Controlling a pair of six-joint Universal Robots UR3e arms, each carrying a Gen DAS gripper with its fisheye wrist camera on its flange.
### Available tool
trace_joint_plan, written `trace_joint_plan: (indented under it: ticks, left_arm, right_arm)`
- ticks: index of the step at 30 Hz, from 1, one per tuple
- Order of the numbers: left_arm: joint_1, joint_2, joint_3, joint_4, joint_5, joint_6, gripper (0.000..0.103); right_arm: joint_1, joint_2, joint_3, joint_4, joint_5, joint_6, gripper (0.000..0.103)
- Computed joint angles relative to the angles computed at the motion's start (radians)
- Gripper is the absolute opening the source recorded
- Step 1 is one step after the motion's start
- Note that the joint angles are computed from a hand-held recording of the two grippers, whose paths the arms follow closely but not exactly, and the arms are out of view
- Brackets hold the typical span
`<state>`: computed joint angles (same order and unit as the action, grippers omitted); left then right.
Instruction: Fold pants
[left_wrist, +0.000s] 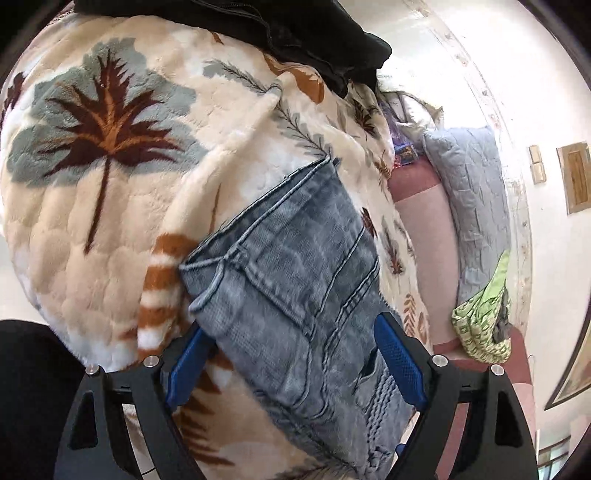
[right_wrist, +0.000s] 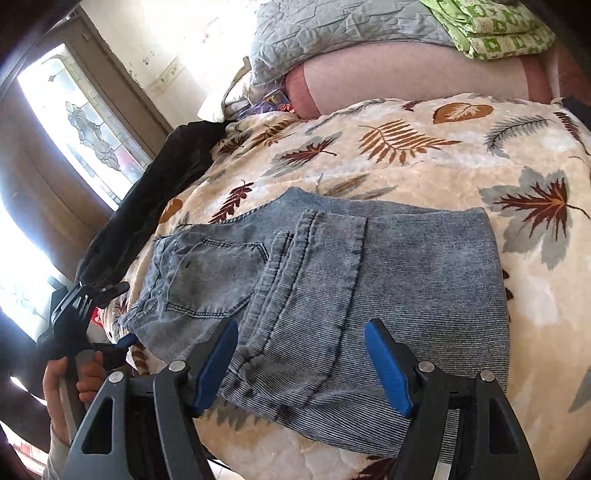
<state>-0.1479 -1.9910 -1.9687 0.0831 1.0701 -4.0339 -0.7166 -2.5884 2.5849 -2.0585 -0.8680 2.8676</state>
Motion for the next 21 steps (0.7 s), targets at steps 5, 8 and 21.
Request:
trace_joint_plan:
  ticks: [5, 8, 21]
  left_arm:
    - [-0.012, -0.026, 0.063, -0.089, 0.056, 0.083, 0.028]
    - [-0.004, -0.023, 0.056, -0.090, 0.052, 0.105, 0.026]
    - [-0.044, -0.003, 0.098, -0.145, 0.129, 0.182, 0.021]
  right_arm:
    - [0.227, 0.436, -0.166, -0.294, 0.014, 0.196, 0.074]
    - [0.314, 0.750, -0.326, -0.392, 0.160, 0.263, 0.074]
    - [0.531, 1.307, -0.810, -0.206, -0.010, 0.465, 0.062]
